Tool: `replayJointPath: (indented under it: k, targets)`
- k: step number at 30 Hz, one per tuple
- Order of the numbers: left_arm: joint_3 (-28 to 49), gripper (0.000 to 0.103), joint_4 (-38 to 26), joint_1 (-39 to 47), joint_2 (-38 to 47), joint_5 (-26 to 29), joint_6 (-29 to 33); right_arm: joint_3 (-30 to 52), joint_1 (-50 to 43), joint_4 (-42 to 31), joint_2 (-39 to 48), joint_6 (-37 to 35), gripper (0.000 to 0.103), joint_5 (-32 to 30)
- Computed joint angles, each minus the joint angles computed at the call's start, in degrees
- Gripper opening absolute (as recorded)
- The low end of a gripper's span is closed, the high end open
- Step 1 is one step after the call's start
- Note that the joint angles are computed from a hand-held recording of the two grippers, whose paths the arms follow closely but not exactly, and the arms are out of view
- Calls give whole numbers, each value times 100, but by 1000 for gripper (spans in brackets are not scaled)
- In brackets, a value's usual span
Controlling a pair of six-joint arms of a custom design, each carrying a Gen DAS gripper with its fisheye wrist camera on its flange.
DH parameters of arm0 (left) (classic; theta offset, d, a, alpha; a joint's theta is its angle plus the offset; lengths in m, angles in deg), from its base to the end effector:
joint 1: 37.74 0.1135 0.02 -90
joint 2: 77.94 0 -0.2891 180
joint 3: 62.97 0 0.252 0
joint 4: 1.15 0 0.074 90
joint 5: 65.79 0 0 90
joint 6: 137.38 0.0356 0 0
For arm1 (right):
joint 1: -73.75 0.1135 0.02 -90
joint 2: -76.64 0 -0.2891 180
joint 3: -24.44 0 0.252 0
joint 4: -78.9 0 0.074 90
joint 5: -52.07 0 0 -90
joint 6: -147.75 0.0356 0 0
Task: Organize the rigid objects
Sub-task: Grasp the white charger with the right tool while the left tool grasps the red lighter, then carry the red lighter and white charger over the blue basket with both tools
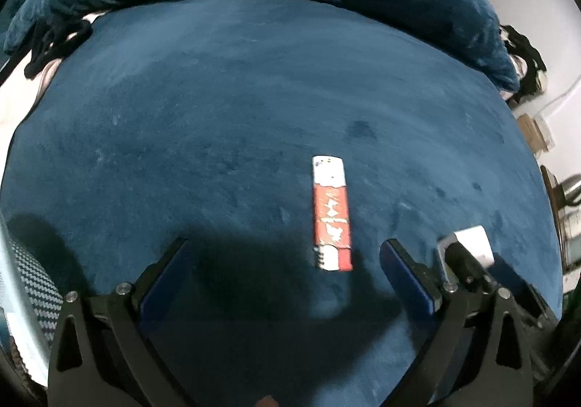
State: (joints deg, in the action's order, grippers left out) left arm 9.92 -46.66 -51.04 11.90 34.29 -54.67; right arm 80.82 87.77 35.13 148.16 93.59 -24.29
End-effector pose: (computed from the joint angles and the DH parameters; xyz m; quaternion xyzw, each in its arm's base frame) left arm 0.3009 -0.0775 0.2324 0.0716 0.9651 -0.1263 0.2180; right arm 0.2229 0.0470 0.2289 0.2123 0.9333 0.0084 0.2895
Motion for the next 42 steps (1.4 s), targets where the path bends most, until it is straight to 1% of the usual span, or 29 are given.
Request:
replayJointPath:
  k: [1, 2, 4, 6, 8, 10, 11, 12, 13, 14, 15, 18, 21, 24, 29, 35, 38, 42]
  targets:
    - [14, 101, 36, 13, 50, 6, -29, 33, 19, -21, 103, -76, 68, 22]
    - [25, 101, 76, -8, 103, -4, -87, 38, 33, -22, 133, -124, 64, 29]
    - [50, 100, 151, -100, 196, -39, -186, 0, 95, -37, 51, -157, 64, 106]
    - [67, 98, 260, -226, 256, -153, -258, -68, 80, -142, -156, -23, 64, 112]
    - [168, 87, 338, -397, 409, -359, -374, -154, 38, -212, -283, 80, 64, 89]
    - [290, 81, 349, -518, 585, -506, -468, -234, 8, -248, -382, 111, 64, 74]
    - [374, 70, 338, -587, 700, -568, -488, -248, 13, -248, -387, 117, 64, 72]
    - [440, 64, 332, -654, 785, -683, -465, -243, 28, -259, -378, 118, 64, 99]
    - [489, 51, 332, -692, 834, -788, -392, -225, 71, -285, -363, 140, 64, 155]
    - [491, 32, 342, -734, 830, -833, -336, -176, 82, -311, -323, 145, 64, 180]
    - [487, 22, 318, -744, 798, -781, -250, -178, 94, -307, -307, 160, 64, 196]
    - [370, 22, 190, -725, 592, -643, -107, -150, 57, -259, -232, 157, 64, 128]
    - [11, 22, 89, -626, 148, -477, -29, -148, 42, -325, -334, 195, 64, 58]
    - [-127, 22, -136, -475, -133, -246, 14, -144, 172, -523, -529, 386, 64, 42]
    - [-284, 22, -521, -242, -556, 44, 183, -32, 555, -931, -788, 793, 64, 216]
    - [-415, 22, -839, -143, -998, 43, 418, 50, 1058, -1409, -1067, 1284, 64, 419]
    - [-589, 22, -1060, -100, -1438, 67, 514, 0, 1307, -1610, -1239, 1608, 64, 511]
    - [-585, 22, -1398, 0, -1867, 132, 690, 70, 1605, -1855, -1403, 1964, 64, 706]
